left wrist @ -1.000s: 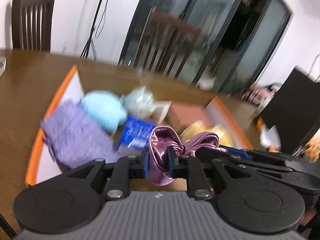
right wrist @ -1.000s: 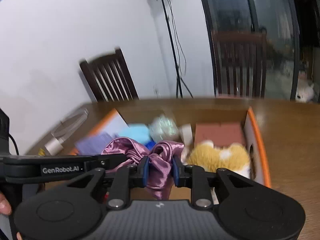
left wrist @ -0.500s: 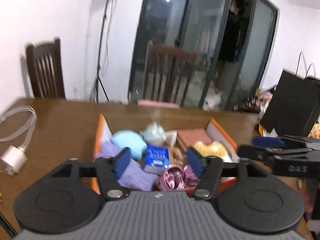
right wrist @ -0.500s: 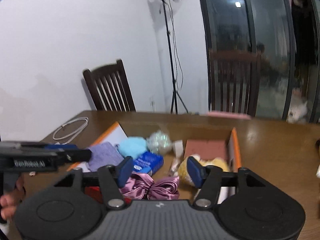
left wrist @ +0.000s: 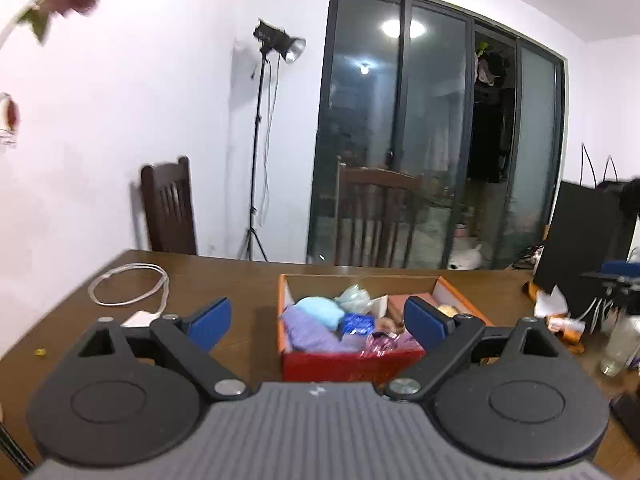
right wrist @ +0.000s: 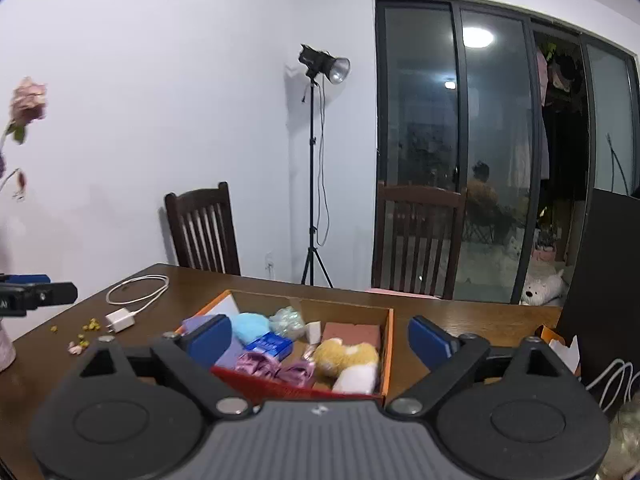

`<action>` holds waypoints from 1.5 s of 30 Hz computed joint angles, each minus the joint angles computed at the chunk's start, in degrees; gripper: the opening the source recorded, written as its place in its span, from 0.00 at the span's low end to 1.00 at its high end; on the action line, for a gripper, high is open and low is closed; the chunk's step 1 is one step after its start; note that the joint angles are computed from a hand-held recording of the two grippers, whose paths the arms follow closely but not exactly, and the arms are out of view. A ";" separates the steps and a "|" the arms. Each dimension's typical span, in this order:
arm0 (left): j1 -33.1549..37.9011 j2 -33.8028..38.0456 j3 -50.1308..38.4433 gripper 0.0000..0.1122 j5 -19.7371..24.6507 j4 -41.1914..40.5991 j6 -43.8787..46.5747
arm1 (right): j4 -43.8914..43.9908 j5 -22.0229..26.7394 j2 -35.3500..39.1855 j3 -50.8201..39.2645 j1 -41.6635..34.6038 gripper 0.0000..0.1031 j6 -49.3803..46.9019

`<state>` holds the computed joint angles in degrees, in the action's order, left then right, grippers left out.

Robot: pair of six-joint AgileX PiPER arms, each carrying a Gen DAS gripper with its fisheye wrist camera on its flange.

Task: Organize soft objects
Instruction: 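Withdraw both tools from the box toward the lavender towel roll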

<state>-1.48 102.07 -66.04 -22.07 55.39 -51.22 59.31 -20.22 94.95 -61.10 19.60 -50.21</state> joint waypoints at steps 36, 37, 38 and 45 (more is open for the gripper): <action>15.53 -11.27 45.93 0.92 -31.22 -15.78 29.79 | 16.12 -45.37 6.52 32.82 44.52 0.99 29.04; 14.92 -10.53 45.10 0.92 -30.37 -16.25 29.53 | 14.97 -44.80 7.00 32.84 43.45 0.99 30.01; 14.06 -9.69 43.96 0.92 -29.14 -16.73 29.20 | 13.76 -44.27 7.50 32.77 42.26 0.99 31.02; 3.97 -3.03 32.46 0.92 -20.62 -25.61 31.56 | 3.11 -37.78 9.10 30.68 30.32 0.97 33.41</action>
<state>2.49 99.04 -33.58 -42.70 29.78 -19.67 62.41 -58.00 104.05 -30.42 49.93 -16.80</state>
